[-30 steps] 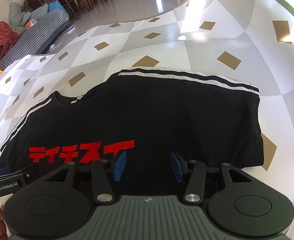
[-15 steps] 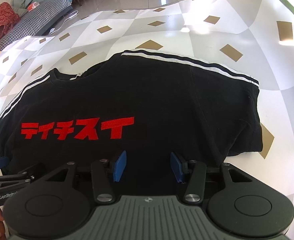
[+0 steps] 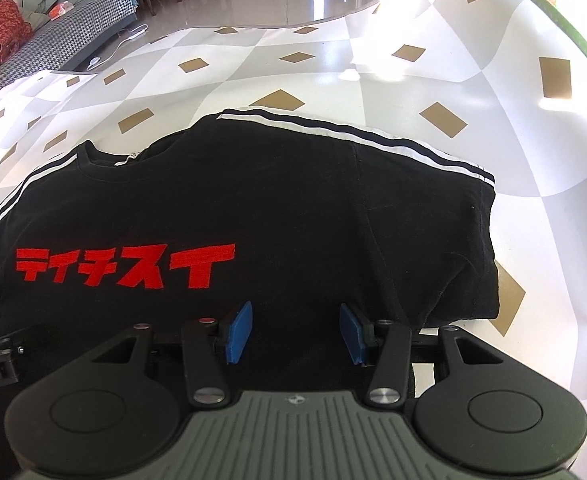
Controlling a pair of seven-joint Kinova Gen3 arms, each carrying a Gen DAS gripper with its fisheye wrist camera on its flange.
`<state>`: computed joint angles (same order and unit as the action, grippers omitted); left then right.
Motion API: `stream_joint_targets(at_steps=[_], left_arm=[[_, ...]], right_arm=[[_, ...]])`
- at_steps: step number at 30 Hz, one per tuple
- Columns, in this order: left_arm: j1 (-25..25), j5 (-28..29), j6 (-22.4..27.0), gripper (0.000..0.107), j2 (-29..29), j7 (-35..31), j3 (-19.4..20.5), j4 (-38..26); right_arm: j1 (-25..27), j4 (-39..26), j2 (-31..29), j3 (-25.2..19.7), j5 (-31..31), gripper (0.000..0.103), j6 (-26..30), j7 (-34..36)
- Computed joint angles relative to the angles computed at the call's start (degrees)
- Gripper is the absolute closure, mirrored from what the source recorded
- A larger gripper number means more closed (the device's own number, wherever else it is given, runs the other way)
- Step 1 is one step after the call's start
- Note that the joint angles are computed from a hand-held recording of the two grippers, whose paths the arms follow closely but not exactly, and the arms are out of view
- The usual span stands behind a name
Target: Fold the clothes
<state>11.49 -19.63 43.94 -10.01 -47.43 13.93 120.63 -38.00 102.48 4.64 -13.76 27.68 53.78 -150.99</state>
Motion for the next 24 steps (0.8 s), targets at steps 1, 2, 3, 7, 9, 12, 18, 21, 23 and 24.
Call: stream_joint_targets(at_steps=[1,2,3,7,9,12,18,21,23,24], left_arm=[[0.0,0.1,0.0,0.004,-0.1,-0.3,-0.2,0.1],[0.0,0.3,-0.1,0.004,-0.2,-0.7,-0.3,0.1],[0.0,0.5,-0.1,0.004,-0.3,-1.1,-0.4,0.2],[0.0,1.6,0.1,0.004,-0.6,-2.9,-0.8,0.1],[-0.1,2.0,0.1,0.004,-0.8,-3.5,-0.8,0.1],[-0.4,2.2,-0.1,0.004,-1.1,-4.0,-0.7,0.4],[-0.9,1.2,0.0,0.005,-1.9,-3.2,0.5,0.5],[-1.9,1.7,-1.0,0.005,-3.5,-2.4,-0.2,1.0],[-3.3,2.0,-1.8,0.005,-4.5,-1.7,-0.9,1.2],[-4.1,2.4,-2.2,0.005,-4.6,-1.5,-1.5,1.3]], right_arm=[[0.0,0.0,0.1,0.0,0.2,0.056,0.0,0.1],[-0.1,0.1,0.2,0.0,0.5,0.056,0.0,0.2],[-0.2,0.1,0.3,-0.1,0.8,0.056,0.1,0.3],[-0.9,0.0,0.7,-0.3,2.2,0.056,0.6,1.4],[-1.2,0.4,0.7,-0.2,3.0,0.055,0.5,1.4],[-1.2,0.7,0.7,0.0,3.3,0.055,0.0,1.5],[-1.5,0.2,1.2,0.1,3.9,0.055,0.8,1.4],[-1.7,-0.2,1.3,0.2,3.7,0.055,1.5,1.3],[-2.0,-0.2,1.4,0.1,4.0,0.054,1.7,0.7],[-2.1,-0.2,1.4,0.1,4.2,0.054,1.9,0.4]])
